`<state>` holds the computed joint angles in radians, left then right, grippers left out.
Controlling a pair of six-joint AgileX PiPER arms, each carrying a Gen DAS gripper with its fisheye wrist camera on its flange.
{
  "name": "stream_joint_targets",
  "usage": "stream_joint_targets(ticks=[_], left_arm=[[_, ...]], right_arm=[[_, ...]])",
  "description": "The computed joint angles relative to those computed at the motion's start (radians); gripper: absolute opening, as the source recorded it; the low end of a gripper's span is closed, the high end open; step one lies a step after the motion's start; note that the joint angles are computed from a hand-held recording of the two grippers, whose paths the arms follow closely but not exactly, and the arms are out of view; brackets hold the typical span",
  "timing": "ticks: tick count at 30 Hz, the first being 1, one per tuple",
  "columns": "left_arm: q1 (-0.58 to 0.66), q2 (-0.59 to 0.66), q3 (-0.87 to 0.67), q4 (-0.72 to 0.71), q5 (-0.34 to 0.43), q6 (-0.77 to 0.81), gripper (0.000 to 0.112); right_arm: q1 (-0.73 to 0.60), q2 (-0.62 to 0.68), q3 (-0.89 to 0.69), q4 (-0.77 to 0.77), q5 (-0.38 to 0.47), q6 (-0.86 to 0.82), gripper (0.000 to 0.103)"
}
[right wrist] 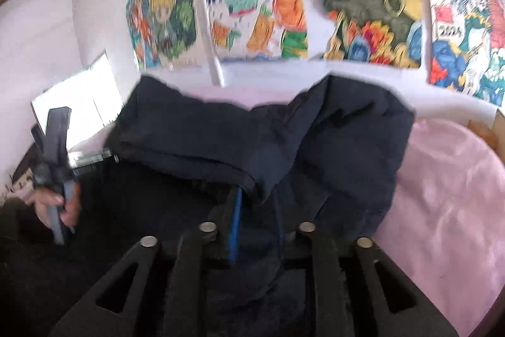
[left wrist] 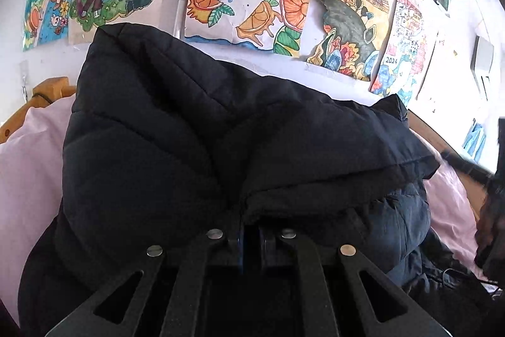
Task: Fold large clothes
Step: 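Lay the hem over the collar with the left gripper while the right gripper presses the fold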
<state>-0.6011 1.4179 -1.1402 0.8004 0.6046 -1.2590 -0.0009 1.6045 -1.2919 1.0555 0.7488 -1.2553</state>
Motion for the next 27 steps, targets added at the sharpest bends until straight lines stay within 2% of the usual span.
stream_joint_targets(ticks=[2,4,6,9,10,12,15,17,21,23,25,27], left_arm=[[0.002,-0.002,0.004,0.0,-0.005,-0.003,0.007],[0.002,-0.002,0.005,-0.002,-0.005,-0.002,0.007],[-0.001,-0.001,0.006,-0.001,-0.003,0.001,0.007],[0.001,-0.002,0.003,-0.014,-0.003,0.017,0.007],[0.002,-0.004,0.002,-0.021,-0.004,0.027,0.007],[0.005,-0.008,0.006,-0.029,-0.01,0.035,0.007],[0.017,-0.015,0.007,-0.066,-0.022,0.069,0.008],[0.033,-0.033,0.013,-0.139,-0.047,0.135,0.01],[0.066,-0.103,0.037,-0.33,-0.081,0.304,0.015],[0.044,-0.145,0.05,-0.287,-0.079,0.276,0.028],[0.001,-0.152,0.018,-0.187,-0.032,0.205,0.063],[-0.025,-0.141,-0.022,-0.115,-0.018,0.175,0.066]], right_arm=[[-0.015,-0.015,-0.01,0.048,0.012,-0.028,0.041],[-0.025,-0.019,-0.028,0.124,0.052,-0.082,0.043],[0.024,-0.011,-0.056,0.111,-0.007,-0.046,0.043],[0.134,0.07,-0.177,-0.047,-0.068,0.11,0.043],[0.181,0.105,-0.216,-0.122,-0.098,0.173,0.04],[0.249,0.184,-0.307,-0.286,-0.098,0.327,0.031],[0.326,0.244,-0.326,-0.499,-0.176,0.507,0.029],[0.334,0.273,-0.303,-0.503,-0.221,0.51,0.029],[0.315,0.29,-0.265,-0.409,-0.252,0.435,0.029],[0.308,0.298,-0.26,-0.363,-0.256,0.399,0.029],[0.305,0.306,-0.251,-0.314,-0.27,0.366,0.029],[0.309,0.304,-0.231,-0.287,-0.297,0.35,0.029]])
